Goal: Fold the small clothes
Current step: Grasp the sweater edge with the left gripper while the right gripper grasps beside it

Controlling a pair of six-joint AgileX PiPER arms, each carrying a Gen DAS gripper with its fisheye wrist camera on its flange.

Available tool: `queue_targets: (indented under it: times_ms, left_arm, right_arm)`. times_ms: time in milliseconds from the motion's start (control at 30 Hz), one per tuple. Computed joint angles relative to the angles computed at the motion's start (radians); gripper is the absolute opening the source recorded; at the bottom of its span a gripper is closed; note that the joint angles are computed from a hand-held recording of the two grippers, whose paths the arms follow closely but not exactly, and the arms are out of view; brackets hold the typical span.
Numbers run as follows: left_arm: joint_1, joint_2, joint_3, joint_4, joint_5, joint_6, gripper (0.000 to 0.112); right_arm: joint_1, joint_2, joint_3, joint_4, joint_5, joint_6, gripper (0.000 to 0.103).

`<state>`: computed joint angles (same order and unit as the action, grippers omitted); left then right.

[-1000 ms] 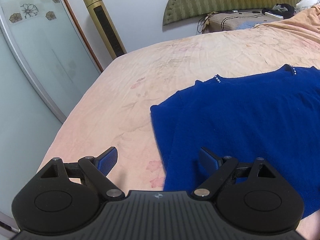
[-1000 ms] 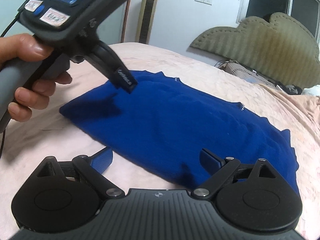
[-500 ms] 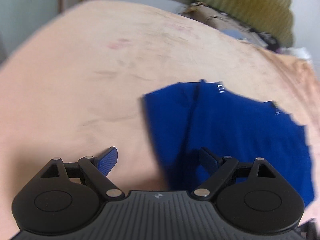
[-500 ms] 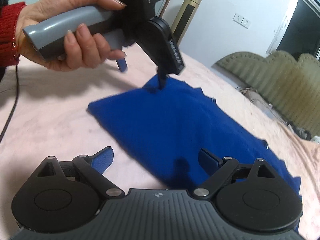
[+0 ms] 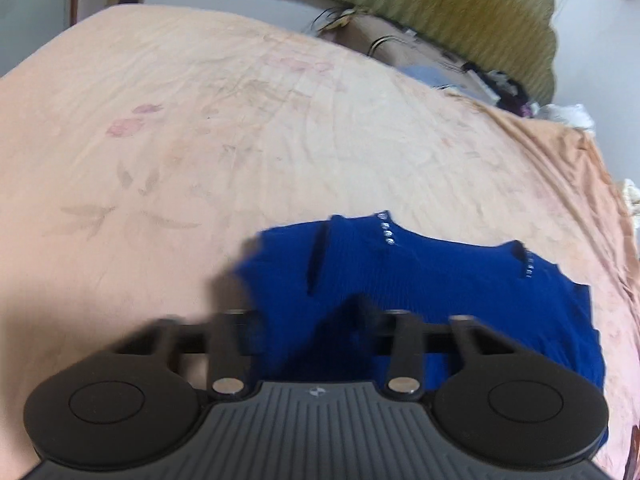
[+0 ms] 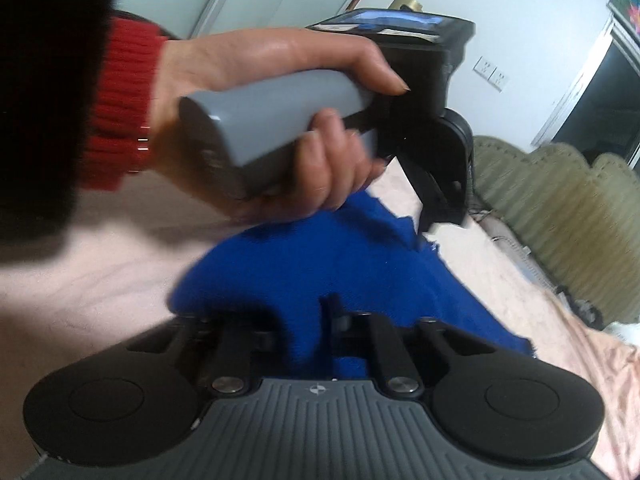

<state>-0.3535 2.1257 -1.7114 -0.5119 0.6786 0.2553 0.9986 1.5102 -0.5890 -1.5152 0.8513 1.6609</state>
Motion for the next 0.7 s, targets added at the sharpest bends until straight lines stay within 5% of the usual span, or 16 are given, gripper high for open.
queue_targets:
  times_ms: [33, 333, 533, 700]
  left_arm:
    - [0.001, 0.017, -0.035, 0.009, 0.027, -0.020, 0.016]
    - [-0.182, -0.134, 0.084, 0.572, -0.104, -0.436, 0.011]
    - [-0.317, -0.175, 0.025, 0.882, -0.019, -0.690, 0.011]
    - [-0.417, -0.144, -0.081, 1.005, 0.087, -0.811, 0.011]
  right_arm:
    - [-0.004, -0.014, 0.006, -0.001, -0.011, 0.007, 0.010]
    - [-0.102, -0.302, 0.142, -0.015, -0.178, 0.117, 0.007]
    - [-0.166, -0.625, 0.241, 0.149, -0.206, -0.005, 0.007]
    - [-0.022, -0.879, 0.300, 0.291, 0.038, -0.091, 0.006]
